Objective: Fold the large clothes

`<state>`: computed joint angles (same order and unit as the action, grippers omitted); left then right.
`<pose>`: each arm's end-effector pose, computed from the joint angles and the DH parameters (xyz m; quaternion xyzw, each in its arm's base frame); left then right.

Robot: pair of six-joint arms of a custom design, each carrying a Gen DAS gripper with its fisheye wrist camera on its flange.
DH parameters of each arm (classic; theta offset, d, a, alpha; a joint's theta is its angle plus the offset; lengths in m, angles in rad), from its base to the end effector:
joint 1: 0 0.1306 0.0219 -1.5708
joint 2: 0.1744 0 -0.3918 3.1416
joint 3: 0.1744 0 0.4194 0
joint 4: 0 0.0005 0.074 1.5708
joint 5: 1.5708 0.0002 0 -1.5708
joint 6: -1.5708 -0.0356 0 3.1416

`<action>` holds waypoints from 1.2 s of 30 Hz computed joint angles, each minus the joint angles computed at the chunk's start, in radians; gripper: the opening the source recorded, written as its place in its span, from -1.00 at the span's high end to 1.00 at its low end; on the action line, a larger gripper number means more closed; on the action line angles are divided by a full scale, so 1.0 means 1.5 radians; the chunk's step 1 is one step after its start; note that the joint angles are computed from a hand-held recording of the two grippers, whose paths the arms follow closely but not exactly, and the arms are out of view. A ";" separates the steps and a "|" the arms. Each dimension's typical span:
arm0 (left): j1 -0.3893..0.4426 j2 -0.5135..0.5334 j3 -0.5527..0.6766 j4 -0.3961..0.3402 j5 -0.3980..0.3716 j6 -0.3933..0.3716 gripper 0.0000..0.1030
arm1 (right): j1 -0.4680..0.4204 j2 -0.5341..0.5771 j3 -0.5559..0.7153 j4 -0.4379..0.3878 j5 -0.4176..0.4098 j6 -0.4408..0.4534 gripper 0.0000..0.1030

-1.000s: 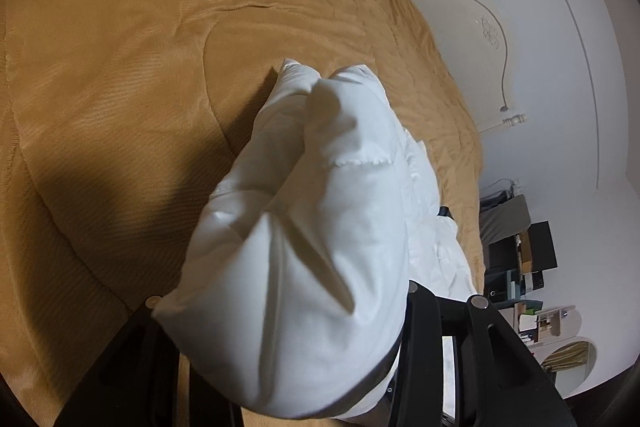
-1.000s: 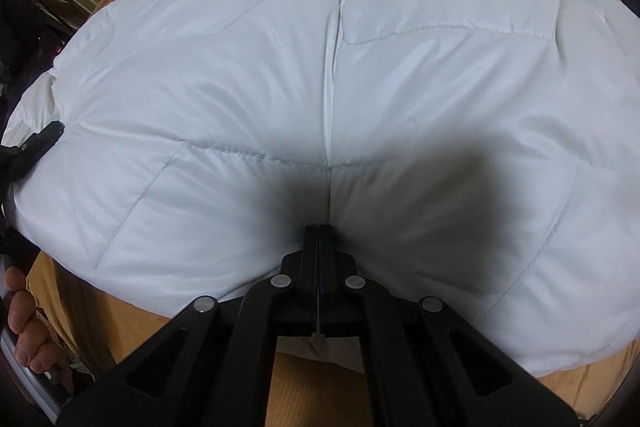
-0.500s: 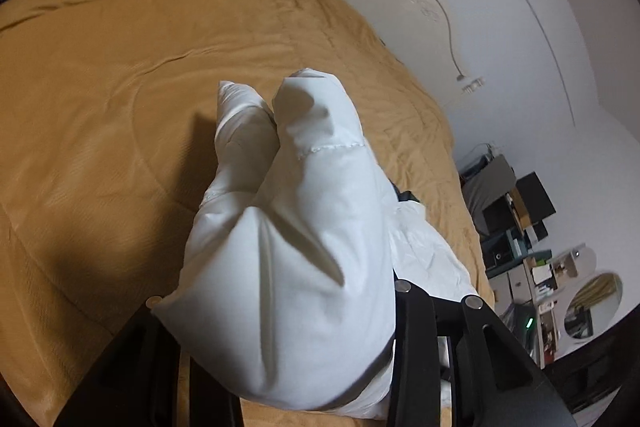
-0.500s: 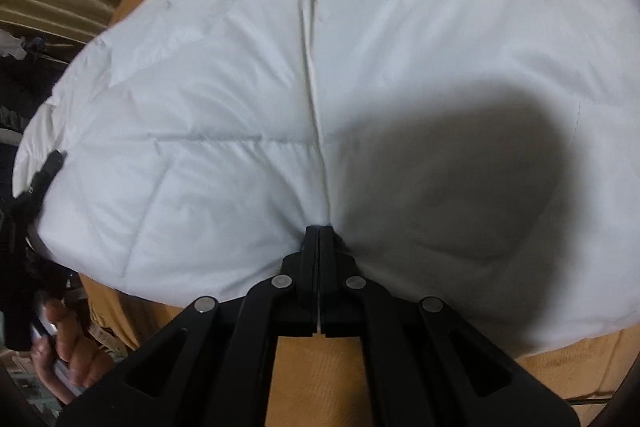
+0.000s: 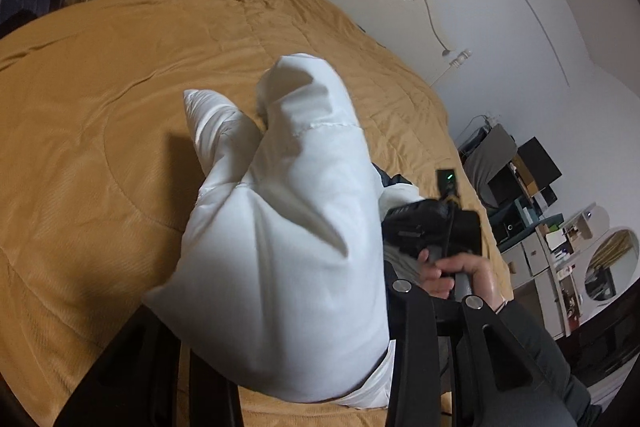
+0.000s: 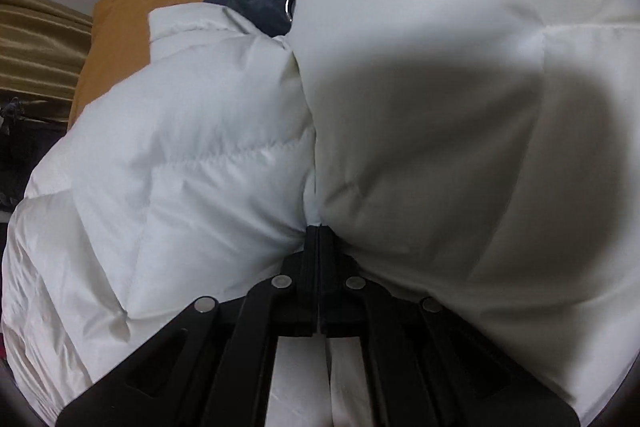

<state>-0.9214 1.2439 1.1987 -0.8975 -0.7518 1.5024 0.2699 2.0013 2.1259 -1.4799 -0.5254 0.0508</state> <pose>0.2850 -0.3360 0.4179 -0.3620 0.8151 -0.1464 0.4278 0.6537 0.1989 0.4026 -0.1809 0.9433 0.2680 0.0750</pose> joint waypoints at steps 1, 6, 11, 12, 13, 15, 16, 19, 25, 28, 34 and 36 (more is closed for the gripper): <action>-0.002 0.000 0.002 -0.004 0.000 -0.002 0.29 | -0.002 -0.011 -0.004 0.036 -0.002 -0.003 1.00; 0.002 0.003 0.008 -0.019 0.018 0.014 0.29 | 0.012 0.062 0.102 0.033 0.022 -0.030 0.99; 0.007 0.009 0.019 -0.034 0.021 0.025 0.29 | 0.000 0.045 0.071 0.034 -0.003 -0.028 1.00; 0.008 0.018 0.027 -0.039 0.021 0.030 0.29 | -0.010 0.017 0.043 0.031 -0.023 -0.001 0.99; 0.008 0.017 0.027 -0.039 0.019 0.034 0.29 | -0.020 -0.006 0.016 0.030 -0.043 0.025 0.98; 0.008 0.023 0.034 -0.039 0.015 0.033 0.29 | -0.042 -0.080 -0.080 0.018 -0.075 0.072 0.94; 0.006 0.025 0.038 -0.039 0.010 0.032 0.29 | -0.057 -0.120 -0.139 0.008 -0.087 0.095 0.93; -0.004 0.047 0.064 -0.027 -0.001 0.008 0.29 | -0.071 -0.177 -0.264 0.020 -0.069 0.108 0.99; -0.015 0.140 0.217 -0.072 -0.021 -0.133 0.29 | -0.071 -0.183 -0.308 0.081 -0.071 0.127 1.00; -0.016 0.207 0.322 -0.085 -0.011 -0.229 0.29 | -0.140 -0.163 -0.262 -0.029 -0.200 0.194 0.96; -0.017 0.425 0.620 -0.170 0.050 -0.399 0.25 | -0.331 -0.194 -0.221 -0.035 -0.258 0.279 0.93; -0.020 0.513 0.737 -0.212 0.078 -0.448 0.25 | -0.367 -0.197 -0.203 -0.025 -0.234 0.275 0.93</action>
<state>-0.9512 2.0131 2.3037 -1.2150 -0.6344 0.8305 -0.2811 1.7053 1.8206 -1.5177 -0.8761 0.4634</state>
